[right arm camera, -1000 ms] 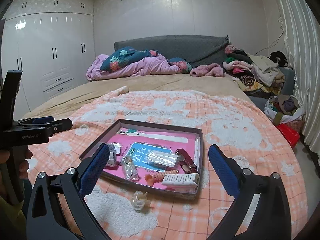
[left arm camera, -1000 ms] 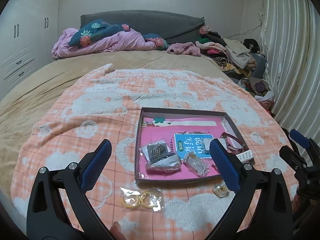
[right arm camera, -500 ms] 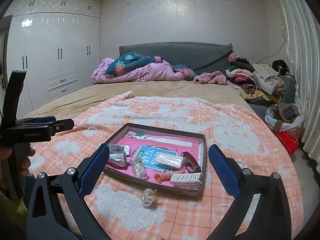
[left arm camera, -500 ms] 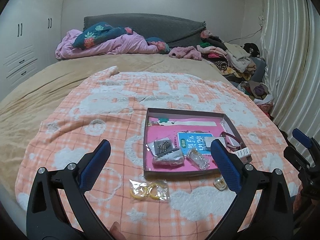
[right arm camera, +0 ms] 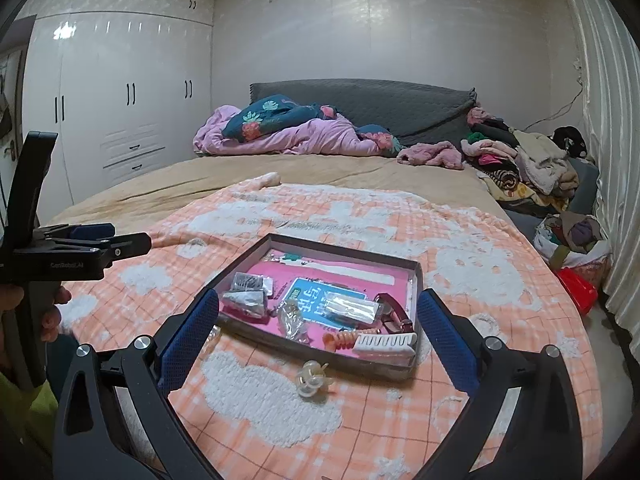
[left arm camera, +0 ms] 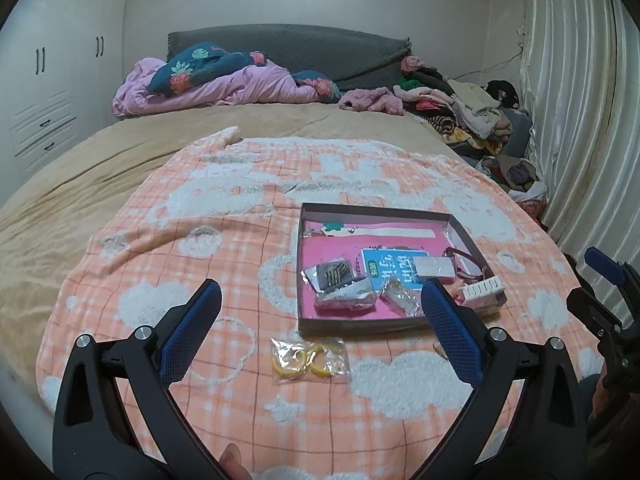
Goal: Organize jewelry
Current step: 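Withdraw both tools from the box toward the yellow hoop bag and pearl clip, then grasp the yellow hoop earring bag with the left tool while the right tool grasps the clear pearl hair clip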
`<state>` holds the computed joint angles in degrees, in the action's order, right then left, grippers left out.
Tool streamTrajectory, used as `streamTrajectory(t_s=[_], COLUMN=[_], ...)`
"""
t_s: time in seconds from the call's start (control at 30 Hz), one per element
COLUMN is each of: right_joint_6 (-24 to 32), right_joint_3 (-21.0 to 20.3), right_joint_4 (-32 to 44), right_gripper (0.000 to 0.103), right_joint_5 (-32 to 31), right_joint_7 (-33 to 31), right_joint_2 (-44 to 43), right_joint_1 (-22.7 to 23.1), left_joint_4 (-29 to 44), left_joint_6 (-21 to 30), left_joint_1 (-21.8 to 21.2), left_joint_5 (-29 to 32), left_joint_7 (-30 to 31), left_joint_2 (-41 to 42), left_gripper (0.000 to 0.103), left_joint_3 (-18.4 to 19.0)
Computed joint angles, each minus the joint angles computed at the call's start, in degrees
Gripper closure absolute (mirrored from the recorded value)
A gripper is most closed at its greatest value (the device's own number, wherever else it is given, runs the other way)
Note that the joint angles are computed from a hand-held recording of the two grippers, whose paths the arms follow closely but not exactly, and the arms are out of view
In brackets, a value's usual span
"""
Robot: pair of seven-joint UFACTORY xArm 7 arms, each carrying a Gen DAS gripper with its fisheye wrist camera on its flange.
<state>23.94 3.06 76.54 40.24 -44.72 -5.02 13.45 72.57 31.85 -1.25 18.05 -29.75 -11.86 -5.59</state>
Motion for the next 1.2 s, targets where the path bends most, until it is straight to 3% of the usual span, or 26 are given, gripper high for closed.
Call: streamTrajectory(t_s=[0.3, 1.2], right_joint_6=[2.3, 6.1], right_joint_3=[-0.5, 2.4], right_joint_4=[-2.1, -2.1], right_gripper=[0.004, 0.004], right_joint_5=[0.2, -10.3], right_joint_7=[-0.2, 10.0], right_joint_2=[-1.2, 6.8], right_joint_1=[0.0, -2.2], left_joint_4=[-3.7, -7.6], left_joint_6=[0.2, 2.4], left_joint_1=[0.4, -0.8], left_joint_5=[-0.7, -3.4], left_joint_7=[0.8, 3.0], left_joint_2=[-2.5, 1.2], left_gripper=[0.010, 0.010], left_joint_3=[0.1, 0.7])
